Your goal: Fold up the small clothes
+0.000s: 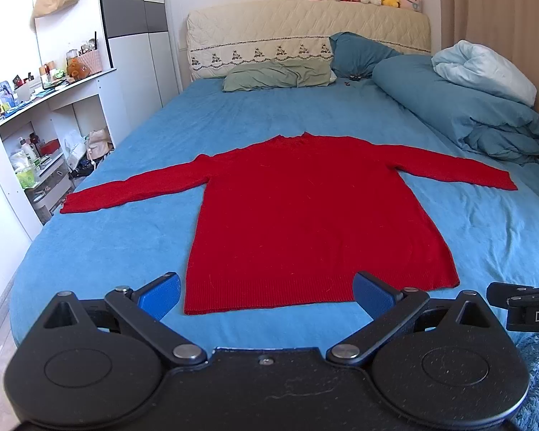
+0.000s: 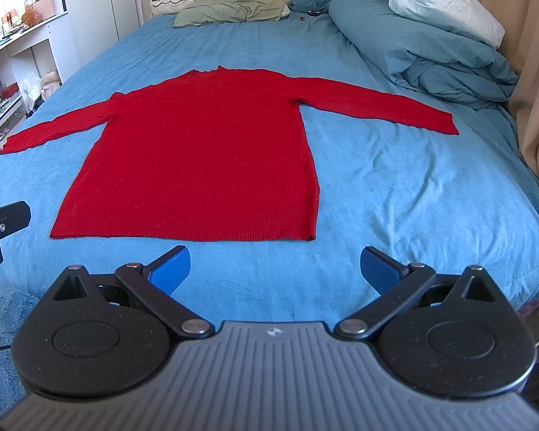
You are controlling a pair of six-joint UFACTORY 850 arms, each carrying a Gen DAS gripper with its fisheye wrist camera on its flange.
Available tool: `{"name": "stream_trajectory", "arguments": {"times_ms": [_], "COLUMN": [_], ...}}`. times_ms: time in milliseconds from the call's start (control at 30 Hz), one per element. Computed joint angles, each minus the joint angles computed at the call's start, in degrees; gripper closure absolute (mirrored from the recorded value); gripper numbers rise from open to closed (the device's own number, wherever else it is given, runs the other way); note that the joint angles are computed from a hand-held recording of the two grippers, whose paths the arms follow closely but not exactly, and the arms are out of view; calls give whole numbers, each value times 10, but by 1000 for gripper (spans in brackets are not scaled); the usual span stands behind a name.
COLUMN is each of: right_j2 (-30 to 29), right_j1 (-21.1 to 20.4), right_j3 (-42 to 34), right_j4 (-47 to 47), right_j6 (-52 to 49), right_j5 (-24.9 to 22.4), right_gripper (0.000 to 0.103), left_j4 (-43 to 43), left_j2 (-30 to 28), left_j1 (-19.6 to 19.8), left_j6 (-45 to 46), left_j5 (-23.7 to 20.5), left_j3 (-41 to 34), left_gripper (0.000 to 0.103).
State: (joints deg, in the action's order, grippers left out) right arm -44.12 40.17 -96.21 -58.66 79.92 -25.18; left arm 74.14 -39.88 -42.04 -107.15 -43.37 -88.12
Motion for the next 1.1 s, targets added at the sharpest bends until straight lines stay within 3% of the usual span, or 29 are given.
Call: {"name": "stream_trajectory", "arguments": {"times_ms": [1100], "right_j2": [0], "right_j1": [1], "right_j3": [1], "right_j4": [-7], "right_j6": [5], "right_j5": [2], "right_gripper": [0], "left_j4": [2], "left_j2": [4], "left_j1": [1], "left_j6": [-4], "left_j5": [2], "left_j3": [4], "left_gripper": [0]}}
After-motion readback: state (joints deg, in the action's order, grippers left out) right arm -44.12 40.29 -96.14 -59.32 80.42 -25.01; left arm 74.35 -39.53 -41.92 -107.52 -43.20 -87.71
